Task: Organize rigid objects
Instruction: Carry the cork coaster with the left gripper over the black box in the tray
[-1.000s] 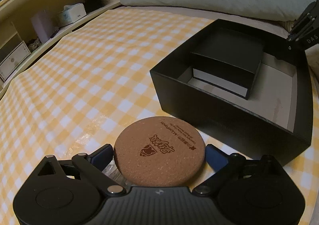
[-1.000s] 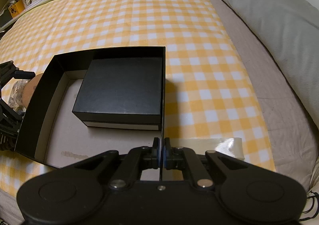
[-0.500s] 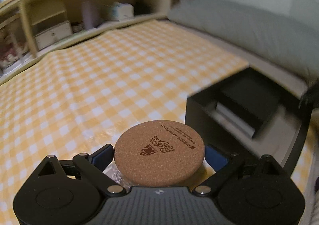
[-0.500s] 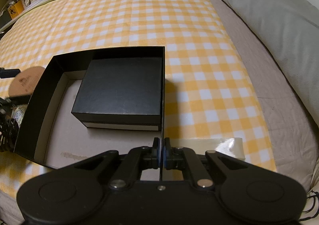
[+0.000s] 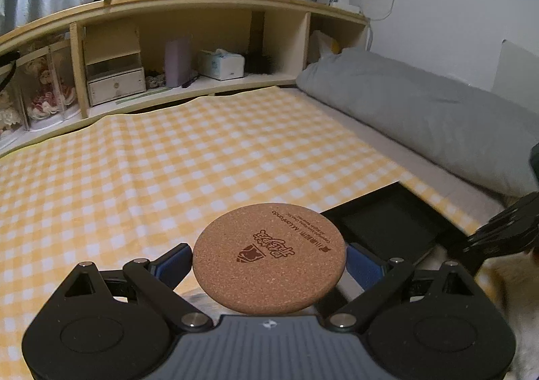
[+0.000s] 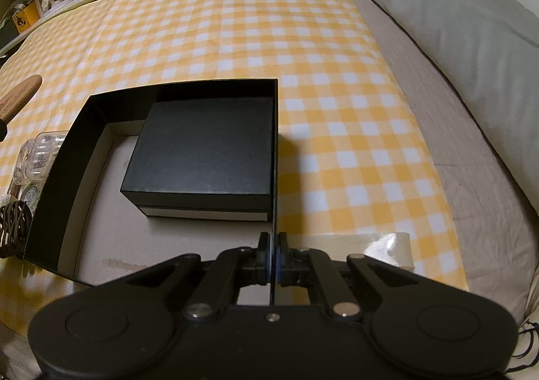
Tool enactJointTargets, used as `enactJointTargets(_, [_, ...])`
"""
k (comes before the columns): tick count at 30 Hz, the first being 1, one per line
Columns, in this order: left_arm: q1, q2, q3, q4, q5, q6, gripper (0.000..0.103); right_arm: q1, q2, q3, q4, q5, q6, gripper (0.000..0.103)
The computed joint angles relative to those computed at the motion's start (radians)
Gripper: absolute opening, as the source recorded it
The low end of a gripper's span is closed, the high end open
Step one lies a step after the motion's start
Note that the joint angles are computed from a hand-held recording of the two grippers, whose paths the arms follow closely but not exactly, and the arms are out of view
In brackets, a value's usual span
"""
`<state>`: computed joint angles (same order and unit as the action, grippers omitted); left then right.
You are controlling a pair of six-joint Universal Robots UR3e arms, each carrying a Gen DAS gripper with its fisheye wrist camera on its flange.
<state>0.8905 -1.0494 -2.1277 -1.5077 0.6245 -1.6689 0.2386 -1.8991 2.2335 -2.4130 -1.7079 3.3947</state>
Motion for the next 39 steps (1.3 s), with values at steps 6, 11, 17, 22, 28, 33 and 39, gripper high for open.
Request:
enactJointTargets(6, [-0.066, 0.068, 0.016, -0.17, -0.003, -0.043, 0.097, 0.015, 0.012, -0.006, -0.003, -0.012, 0.01, 0.004])
enactJointTargets(11, [-0.285, 0.017, -0.087, 0.186, 0.037, -0.346, 0.097, 0.014, 0.008, -0.007, 0.003, -0.008, 0.008, 0.004])
enactJointTargets(17, [-0.553, -0.218, -0.136, 0.697, 0.146, -0.711, 0.097, 0.013, 0.004, -0.003, 0.002, -0.006, 0.016, 0.004])
enactJointTargets(22, [-0.66, -0.347, -0.124, 0.92, 0.211, -0.872, 0.097, 0.008, 0.0, 0.0, 0.002, 0.0, 0.015, 0.004])
enactJointTargets(28, [-0.725, -0.425, -0.1, 1.001, 0.24, -0.938, 0.098, 0.0, -0.002, 0.0, 0.004, 0.006, 0.009, 0.004])
enactJointTargets(33, [-0.728, -0.445, -0.095, 1.02, 0.256, -0.973, 0.103, 0.001, 0.0, -0.005, 0.007, 0.007, 0.015, 0.004])
enactJointTargets(39, [-0.678, -0.378, -0.095, 0.906, 0.241, -0.904, 0.103, -0.002, -0.002, -0.002, 0.006, 0.009, 0.013, 0.004])
